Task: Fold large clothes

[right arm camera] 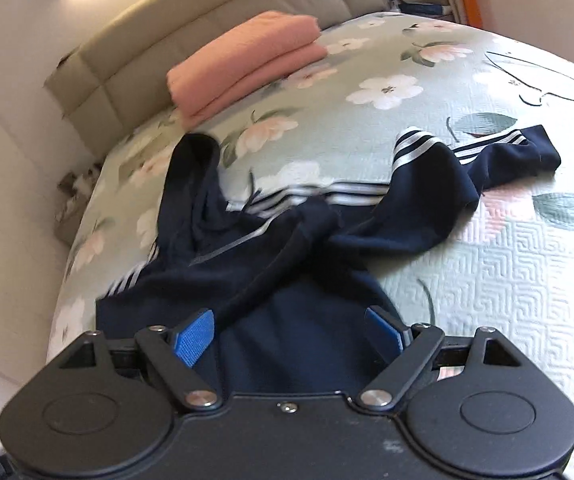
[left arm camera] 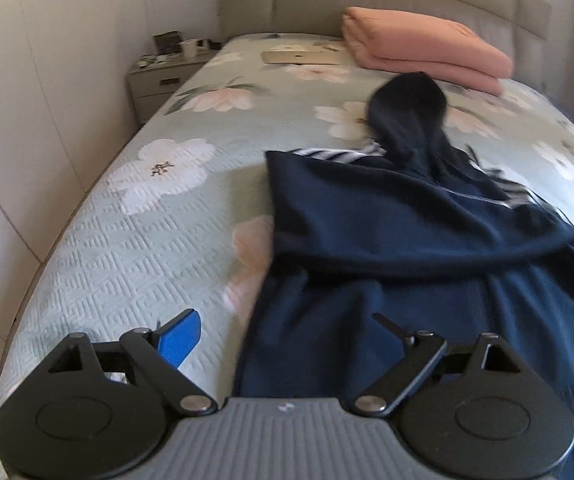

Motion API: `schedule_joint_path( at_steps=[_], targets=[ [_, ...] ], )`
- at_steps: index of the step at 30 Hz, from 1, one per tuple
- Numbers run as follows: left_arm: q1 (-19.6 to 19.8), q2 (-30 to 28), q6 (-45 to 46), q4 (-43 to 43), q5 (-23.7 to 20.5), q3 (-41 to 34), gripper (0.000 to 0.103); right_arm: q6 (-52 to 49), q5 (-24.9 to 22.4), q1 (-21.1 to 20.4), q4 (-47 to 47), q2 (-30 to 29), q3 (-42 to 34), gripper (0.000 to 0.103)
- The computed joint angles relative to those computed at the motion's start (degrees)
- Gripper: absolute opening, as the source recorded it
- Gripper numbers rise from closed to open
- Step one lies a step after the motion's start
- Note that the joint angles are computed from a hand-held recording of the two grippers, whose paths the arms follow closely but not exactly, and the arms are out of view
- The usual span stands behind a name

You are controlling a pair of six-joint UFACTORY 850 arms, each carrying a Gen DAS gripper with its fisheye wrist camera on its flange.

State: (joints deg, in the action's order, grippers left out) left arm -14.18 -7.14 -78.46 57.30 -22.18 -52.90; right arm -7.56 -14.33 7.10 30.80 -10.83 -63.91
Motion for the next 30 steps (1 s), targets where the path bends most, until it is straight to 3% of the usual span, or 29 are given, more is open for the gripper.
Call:
schedule_joint_path(
  at_steps=[3,6,8,10,13,15,20,24,27,30],
  targets=[
    [-2.0,2.89,1.97,-1.84,-1.24,1.43,0.091,6.59,-0.86,2.25,-9.7,3.32,1.7,0.099],
    [-3.55,5.71,4.47,-5.96,-2.4,2.14,0.091,-0.7,-2.87,1.86,-3.35,6.26,3.32,0.099],
    [-5.32,6.54,2.33,-6.18,-5.37,1.5,0.091,-8.83,-5.95,0.06,3.49,7.76,3.95,0.099],
    [-8.54,6.05,-0.21,-4.74,-11.13,-0.28,0.091,-14.19,-8.72,-2.18,8.53,8.54,4.25,0.099],
    [-11.94,4.93,-2.5,-5.08,-14.75,-2.72,0.091,-22.12,-17.16,-7.4,15.72,7.27,1.78,0.099],
    [-13.29,3.55,-5.14,-6.32,-16.45,-4.88,0.091,-26.2,-20.1,-10.33,18.41,5.67,0.01,0.099],
    [-15.19,-3.75,-13.87,-0.91,-19.92,-11.65,0.095,-34.53,-23.04,-15.5,25.35,-4.79,-6.69,0.101],
    [-15.23,-12.95,-17.97,8.25,-20.48,-18.12,0.095,-42.67,-25.59,-19.51,41.81,-15.68,-10.33,0.101],
    [-14.38,-20.27,-23.01,13.98,-19.86,-23.9,0.095,-40.52,-25.83,-19.31,45.15,-24.12,-15.58,0.095],
    [-13.38,-26.7,-31.29,19.63,-16.12,-28.71,0.088,-49.27,-26.23,-18.36,55.16,-29.8,-18.23,0.095]
  ],
)
